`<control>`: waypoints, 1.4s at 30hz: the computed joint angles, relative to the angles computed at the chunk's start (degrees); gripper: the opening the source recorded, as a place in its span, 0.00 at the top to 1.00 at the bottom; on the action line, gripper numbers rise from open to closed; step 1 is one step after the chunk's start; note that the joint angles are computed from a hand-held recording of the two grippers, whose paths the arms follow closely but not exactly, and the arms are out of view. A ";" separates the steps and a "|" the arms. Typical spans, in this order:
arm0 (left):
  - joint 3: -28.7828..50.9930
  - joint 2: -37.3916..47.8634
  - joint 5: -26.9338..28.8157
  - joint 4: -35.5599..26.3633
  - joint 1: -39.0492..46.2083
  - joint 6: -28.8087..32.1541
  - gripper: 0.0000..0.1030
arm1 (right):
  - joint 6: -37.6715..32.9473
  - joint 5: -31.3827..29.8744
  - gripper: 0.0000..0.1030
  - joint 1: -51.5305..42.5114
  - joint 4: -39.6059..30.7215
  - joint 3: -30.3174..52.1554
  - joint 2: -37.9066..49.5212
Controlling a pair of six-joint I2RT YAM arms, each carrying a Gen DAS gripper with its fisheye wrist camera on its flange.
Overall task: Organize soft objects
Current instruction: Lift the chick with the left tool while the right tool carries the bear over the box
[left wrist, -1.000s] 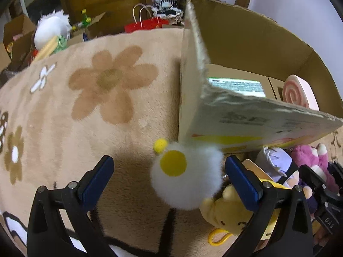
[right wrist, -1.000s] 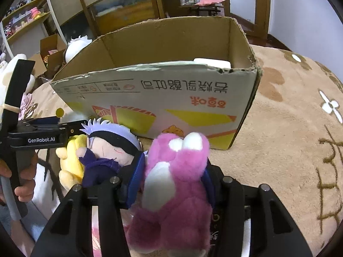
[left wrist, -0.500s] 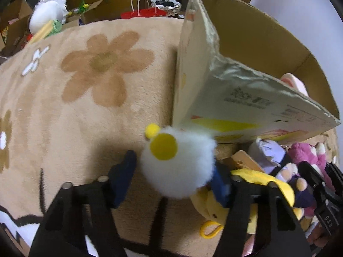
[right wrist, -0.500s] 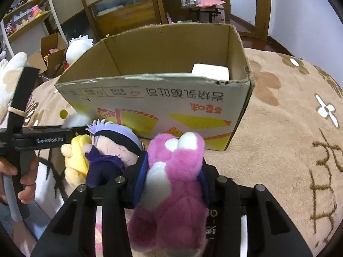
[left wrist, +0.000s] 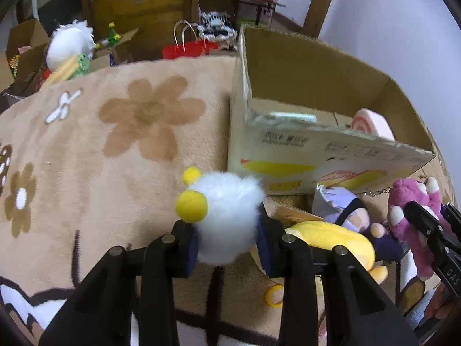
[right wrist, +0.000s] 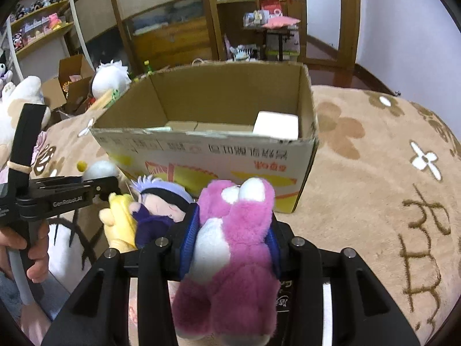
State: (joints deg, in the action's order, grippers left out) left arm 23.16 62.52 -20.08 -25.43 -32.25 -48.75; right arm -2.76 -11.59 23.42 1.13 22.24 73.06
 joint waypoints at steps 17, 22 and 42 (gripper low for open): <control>10.29 -12.02 -23.49 -17.77 -16.10 -4.60 0.69 | 2.84 -4.57 0.57 -3.85 -7.49 1.49 -18.86; 14.03 -9.89 -27.19 -16.00 -15.99 0.47 0.69 | 3.58 -4.01 0.57 -2.80 -6.49 3.19 -19.92; 15.43 2.25 -24.07 11.19 -4.18 23.26 0.69 | 2.55 -1.21 0.57 -0.99 9.41 5.83 -9.80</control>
State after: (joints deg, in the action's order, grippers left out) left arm 38.60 64.77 -44.16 -14.24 -36.43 -25.49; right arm -0.21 -12.81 22.43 10.55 28.08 63.26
